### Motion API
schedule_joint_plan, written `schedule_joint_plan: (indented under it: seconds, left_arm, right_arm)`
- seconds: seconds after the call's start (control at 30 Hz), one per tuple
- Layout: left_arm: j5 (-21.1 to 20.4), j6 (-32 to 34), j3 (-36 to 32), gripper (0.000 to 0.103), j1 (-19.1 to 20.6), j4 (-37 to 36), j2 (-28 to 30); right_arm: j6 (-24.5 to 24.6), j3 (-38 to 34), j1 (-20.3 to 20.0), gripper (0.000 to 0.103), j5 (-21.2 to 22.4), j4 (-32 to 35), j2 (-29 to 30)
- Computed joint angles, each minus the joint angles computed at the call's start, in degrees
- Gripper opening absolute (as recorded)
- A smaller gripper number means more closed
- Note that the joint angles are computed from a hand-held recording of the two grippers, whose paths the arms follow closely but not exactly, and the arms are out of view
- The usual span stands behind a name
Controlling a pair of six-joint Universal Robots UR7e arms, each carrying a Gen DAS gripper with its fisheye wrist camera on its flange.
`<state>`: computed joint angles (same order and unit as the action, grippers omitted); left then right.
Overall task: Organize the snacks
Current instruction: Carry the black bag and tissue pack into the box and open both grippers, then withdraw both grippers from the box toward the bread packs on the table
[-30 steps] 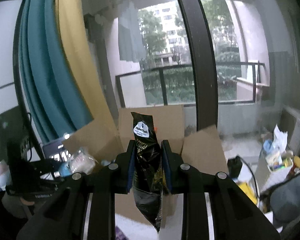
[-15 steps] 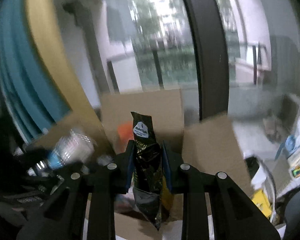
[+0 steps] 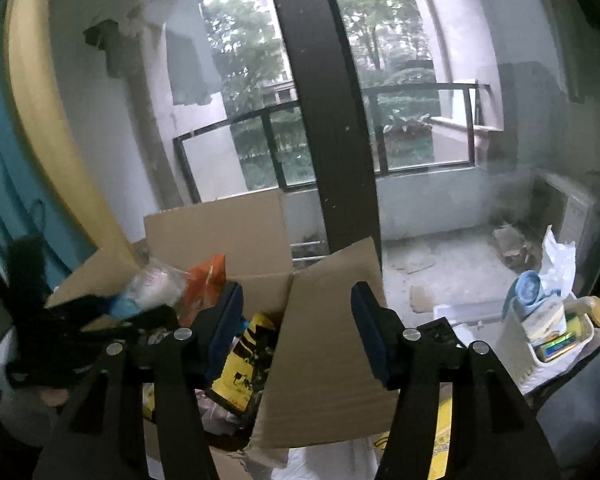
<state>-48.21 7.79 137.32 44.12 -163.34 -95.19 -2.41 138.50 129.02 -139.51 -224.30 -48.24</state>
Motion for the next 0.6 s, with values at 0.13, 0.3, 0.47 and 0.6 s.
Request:
schedule_joint_plan:
  seconds: [0.13, 0.3, 0.47, 0.6]
  left_arm:
    - [-1.4, 0.8, -3.9, 0.058, 2.1, -1.5, 6.7]
    - [-2.7, -2.7, -7.6, 0.087, 4.0, 0.2, 10.3]
    - [-2.4, -2.1, -6.1, 0.093, 2.1, -0.7, 7.9]
    - [-1.0, -3.1, -4.5, 0.093, -0.1, 1.0, 4.5]
  right_arm:
    - [-1.1, -0.4, 0.0, 0.059, -1.7, -0.3, 0.3]
    - [-0.2, -0.9, -0.7, 0.059, -1.5, 1.7, 0.8]
    - [1.0, -1.5, -1.3, 0.06, -3.6, 2.8, 1.1]
    - [1.5, -1.7, -0.9, 0.06, -3.9, 4.1, 0.4]
